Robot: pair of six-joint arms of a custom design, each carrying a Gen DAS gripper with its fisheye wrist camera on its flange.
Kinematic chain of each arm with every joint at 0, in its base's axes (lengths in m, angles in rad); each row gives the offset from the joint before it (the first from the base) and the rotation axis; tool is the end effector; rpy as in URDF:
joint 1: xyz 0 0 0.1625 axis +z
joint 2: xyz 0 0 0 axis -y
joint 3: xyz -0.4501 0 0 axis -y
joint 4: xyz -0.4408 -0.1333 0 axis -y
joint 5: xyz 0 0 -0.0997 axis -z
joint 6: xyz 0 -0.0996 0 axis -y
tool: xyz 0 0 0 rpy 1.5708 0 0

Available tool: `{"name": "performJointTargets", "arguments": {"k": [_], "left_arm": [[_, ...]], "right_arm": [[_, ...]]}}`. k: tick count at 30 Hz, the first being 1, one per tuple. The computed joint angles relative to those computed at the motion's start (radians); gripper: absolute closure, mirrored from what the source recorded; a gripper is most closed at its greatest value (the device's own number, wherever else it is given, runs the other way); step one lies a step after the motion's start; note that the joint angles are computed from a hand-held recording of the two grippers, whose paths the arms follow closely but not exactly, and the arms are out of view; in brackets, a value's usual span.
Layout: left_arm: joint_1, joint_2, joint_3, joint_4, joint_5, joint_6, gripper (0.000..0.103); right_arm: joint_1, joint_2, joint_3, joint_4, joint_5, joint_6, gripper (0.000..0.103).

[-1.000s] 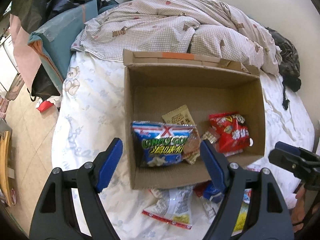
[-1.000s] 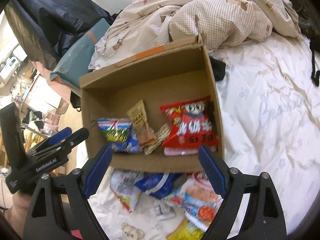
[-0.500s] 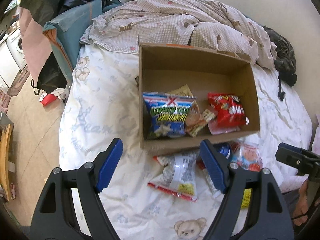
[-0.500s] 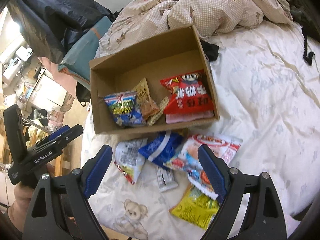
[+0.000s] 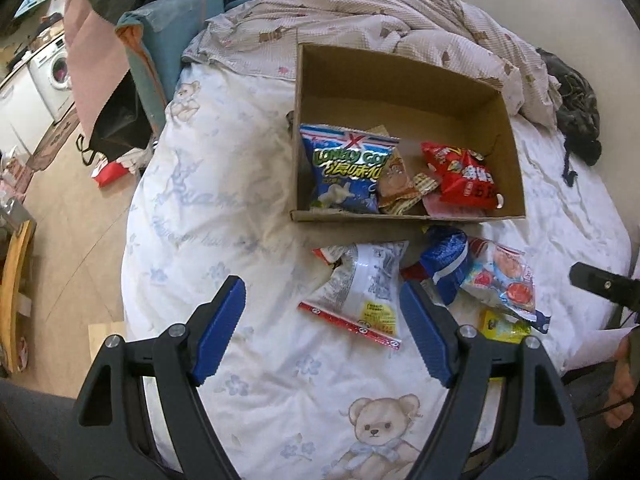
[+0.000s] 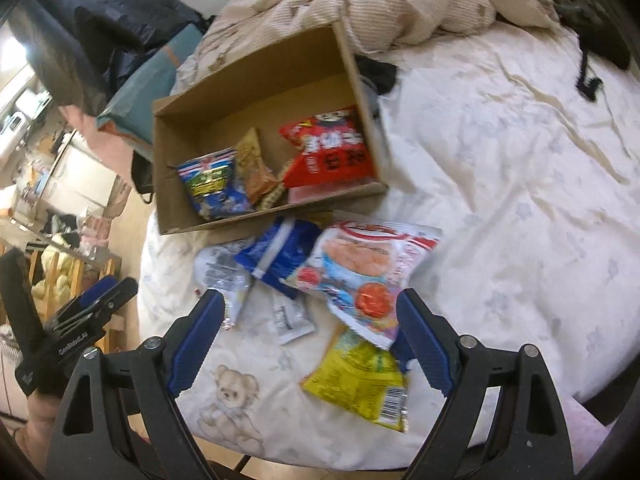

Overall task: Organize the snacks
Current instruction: 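Withdraw both tools from the box back toward the snack pile, then grasp the yellow chip bag with right tool while left tool grasps white-red bag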

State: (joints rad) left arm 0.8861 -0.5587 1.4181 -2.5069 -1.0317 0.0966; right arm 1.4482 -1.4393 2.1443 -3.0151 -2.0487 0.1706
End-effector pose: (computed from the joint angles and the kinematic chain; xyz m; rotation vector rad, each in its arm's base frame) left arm -0.3475 -0.7173 -0.0104 0.9759 2.4431 -0.3073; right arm 0.0223 -0.5347 0.3249 -0.6025 -2.4543 0.9893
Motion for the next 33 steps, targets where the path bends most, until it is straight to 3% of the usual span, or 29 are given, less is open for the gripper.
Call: {"name": "performJointTargets", "arguments": {"k": [4, 7, 12, 18, 21, 25, 30, 33], "left_arm": [[0.007, 0.004, -0.013, 0.026, 0.005, -0.044, 0.026], [0.012, 0.006, -0.023, 0.051, 0.002, -0.071, 0.026], [0.019, 0.011, -0.042, 0.092, -0.006, -0.107, 0.026], [0.029, 0.012, -0.062, 0.134, -0.036, -0.149, 0.026], [0.031, 0.014, -0.072, 0.152, -0.056, -0.166, 0.026], [0.031, 0.015, -0.075, 0.148, -0.05, -0.169, 0.026], [0.036, 0.013, -0.076, 0.151, -0.038, -0.185, 0.026], [0.036, 0.014, -0.078, 0.156, -0.03, -0.19, 0.026]], "right_arm": [[-0.031, -0.032, 0.025, -0.003, -0.004, 0.059, 0.013], [-0.063, -0.05, 0.033, 0.035, 0.033, 0.109, 0.013], [-0.104, -0.035, 0.001, 0.217, 0.051, 0.21, 0.013], [-0.171, -0.007, -0.007, 0.375, 0.159, 0.338, 0.013], [-0.154, 0.042, -0.042, 0.416, 0.138, 0.316, 0.013], [-0.125, 0.116, -0.099, 0.481, 0.039, 0.291, 0.014], [-0.098, 0.143, -0.117, 0.494, -0.021, 0.24, 0.035], [-0.096, 0.128, -0.099, 0.467, 0.039, 0.207, 0.042]]}}
